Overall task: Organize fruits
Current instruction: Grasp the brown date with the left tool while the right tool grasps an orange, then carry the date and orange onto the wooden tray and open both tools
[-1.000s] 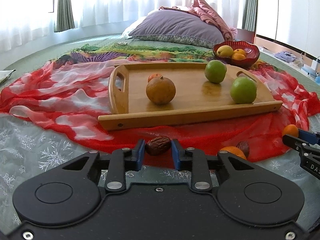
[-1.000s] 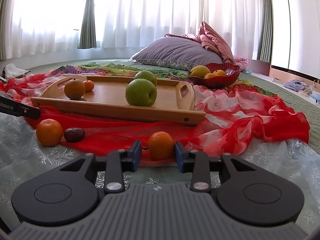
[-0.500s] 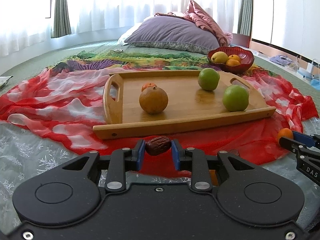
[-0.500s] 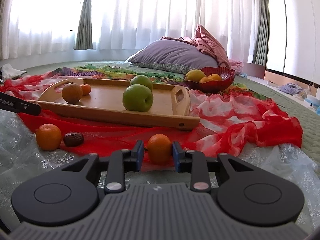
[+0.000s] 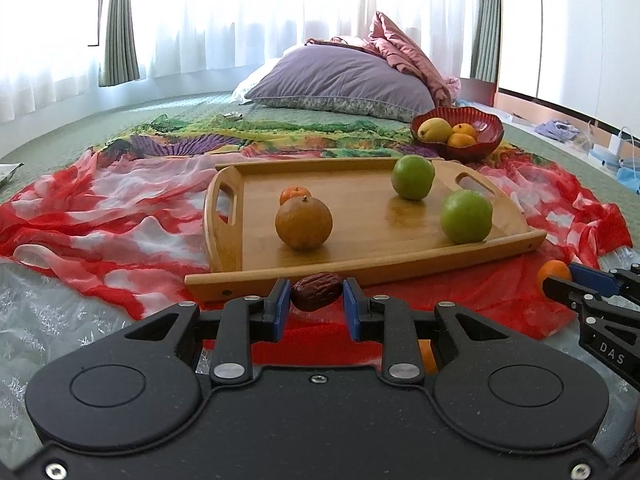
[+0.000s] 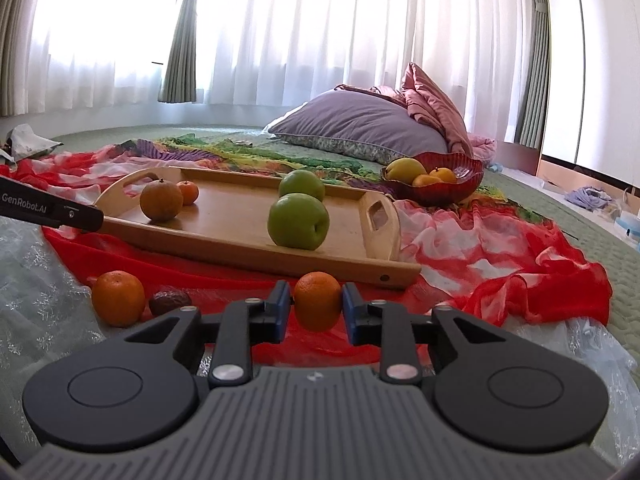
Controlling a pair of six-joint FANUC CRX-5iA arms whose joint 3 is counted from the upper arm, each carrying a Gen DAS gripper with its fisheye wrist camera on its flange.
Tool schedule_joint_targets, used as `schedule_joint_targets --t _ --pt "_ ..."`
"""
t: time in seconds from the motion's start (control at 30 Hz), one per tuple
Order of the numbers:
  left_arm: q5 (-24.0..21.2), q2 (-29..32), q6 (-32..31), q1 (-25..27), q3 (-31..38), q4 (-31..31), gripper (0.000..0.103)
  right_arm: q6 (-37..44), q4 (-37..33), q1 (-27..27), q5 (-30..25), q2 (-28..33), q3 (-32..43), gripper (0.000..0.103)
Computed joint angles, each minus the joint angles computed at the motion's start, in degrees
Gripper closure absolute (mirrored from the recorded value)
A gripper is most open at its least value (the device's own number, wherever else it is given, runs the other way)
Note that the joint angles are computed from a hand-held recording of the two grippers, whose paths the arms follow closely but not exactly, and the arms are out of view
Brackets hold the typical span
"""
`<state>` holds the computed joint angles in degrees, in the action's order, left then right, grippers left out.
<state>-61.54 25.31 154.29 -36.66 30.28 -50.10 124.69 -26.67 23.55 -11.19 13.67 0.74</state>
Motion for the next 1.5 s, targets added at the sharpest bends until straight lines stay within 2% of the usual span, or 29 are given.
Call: schedule_joint_targets --t 0.17,0.33,0.57,0.7,0.87,1.0,1.2,1.3,1.5 --pt "0.80 0.02 -0.42 0.50 0.20 0.05 0.076 1.06 -0.69 0.13 -0.03 0.18 0.93 0.071" --pt "2.13 0.14 -0.82 1.97 0.88 1.00 0.076 -2.77 2.79 0.74 1.18 1.23 2.47 0.071" --pt "3.55 0.76 -1.87 4.79 2.88 2.31 0.076 -15.02 13.39 1.65 3.23 4.37 5.41 0.071" --pt "4.61 1.98 -4.96 8.06 5.87 5.79 0.076 -22.82 20.13 1.64 2.26 7.42 9.07 0.071" --pt "4.04 5.90 -10.65 14.01 11.98 14.90 0.077 -27.19 21.20 1.08 -5.61 13.01 19.42 0.071" --pt "2.84 9.14 -13.27 17.66 15.83 21.50 0.077 -29.19 19.98 0.53 -14.36 18.36 29.59 0.071" --pt "-2.38 14.71 -16.69 19.74 23.10 25.72 0.077 -33.87 20.90 0.22 -25.75 26.27 42.53 0.071" --pt "-4.38 16.44 -17.11 19.79 25.43 25.67 0.077 -35.25 21.60 0.33 -28.79 28.76 46.13 0.071" --pt "-5.37 17.74 -17.73 19.53 27.03 24.71 0.076 -35.47 21.18 0.42 -33.16 31.68 50.59 0.071"
